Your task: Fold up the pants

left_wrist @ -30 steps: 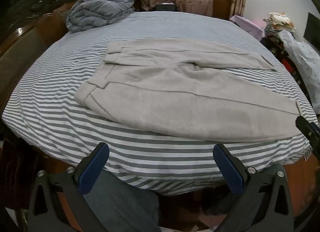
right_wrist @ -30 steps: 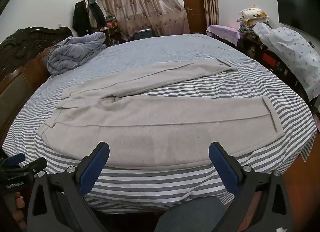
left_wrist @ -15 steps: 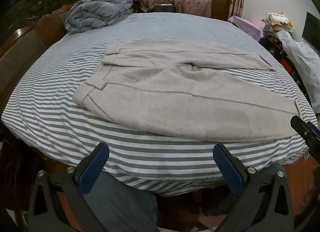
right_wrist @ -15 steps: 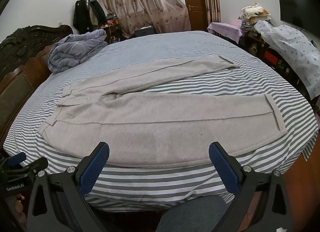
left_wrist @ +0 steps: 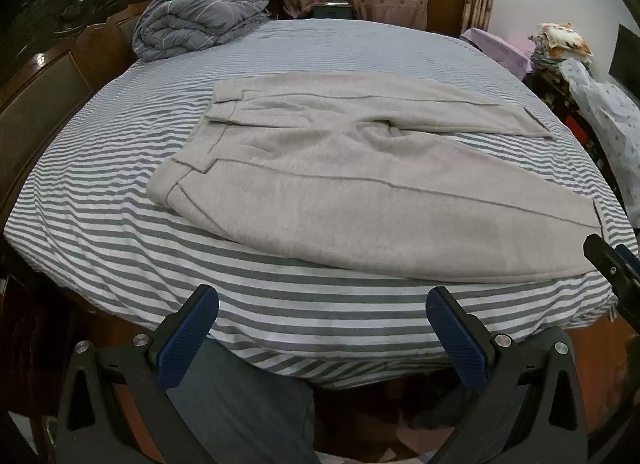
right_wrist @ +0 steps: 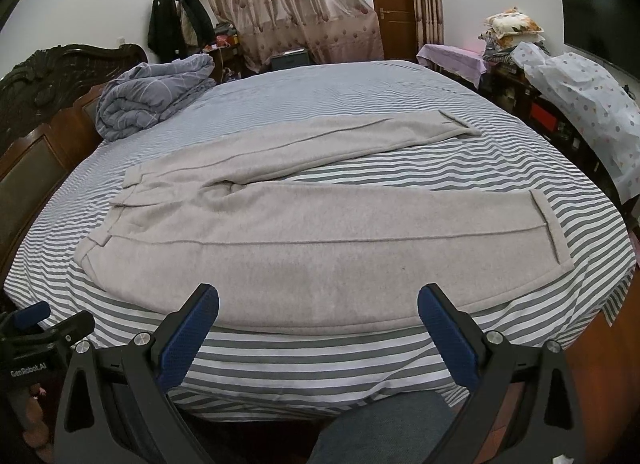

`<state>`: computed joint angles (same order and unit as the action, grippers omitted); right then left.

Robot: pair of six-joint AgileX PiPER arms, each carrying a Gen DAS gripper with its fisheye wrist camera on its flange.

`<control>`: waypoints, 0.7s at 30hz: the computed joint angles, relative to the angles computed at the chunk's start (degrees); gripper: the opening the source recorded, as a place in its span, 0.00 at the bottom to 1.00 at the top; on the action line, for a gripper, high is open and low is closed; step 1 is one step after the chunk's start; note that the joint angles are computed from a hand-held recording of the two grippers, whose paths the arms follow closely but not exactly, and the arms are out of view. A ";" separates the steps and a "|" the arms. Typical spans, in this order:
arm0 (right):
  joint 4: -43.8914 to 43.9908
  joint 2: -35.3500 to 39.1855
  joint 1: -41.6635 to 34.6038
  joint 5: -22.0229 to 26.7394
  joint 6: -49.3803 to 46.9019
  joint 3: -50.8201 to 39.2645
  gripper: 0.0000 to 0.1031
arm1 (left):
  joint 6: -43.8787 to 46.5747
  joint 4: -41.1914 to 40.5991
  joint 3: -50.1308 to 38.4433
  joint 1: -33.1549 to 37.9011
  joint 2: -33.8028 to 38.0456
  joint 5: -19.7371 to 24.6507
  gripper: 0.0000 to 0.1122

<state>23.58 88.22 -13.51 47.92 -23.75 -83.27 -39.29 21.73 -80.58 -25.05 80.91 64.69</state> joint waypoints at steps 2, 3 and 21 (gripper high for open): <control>-0.35 0.18 0.05 0.04 0.10 -0.23 0.96 | 0.09 -0.02 0.07 0.02 -0.02 -0.02 0.92; -0.44 0.22 0.09 0.08 0.11 -0.25 0.96 | 0.02 0.00 0.09 0.07 -0.04 0.01 0.92; -2.84 1.59 0.67 -0.02 1.91 -1.61 0.96 | 0.65 -1.24 -0.07 1.50 0.78 0.03 0.92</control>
<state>20.74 89.82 -12.84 47.90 -21.83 -84.89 -38.64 20.49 -80.66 -23.54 81.69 64.71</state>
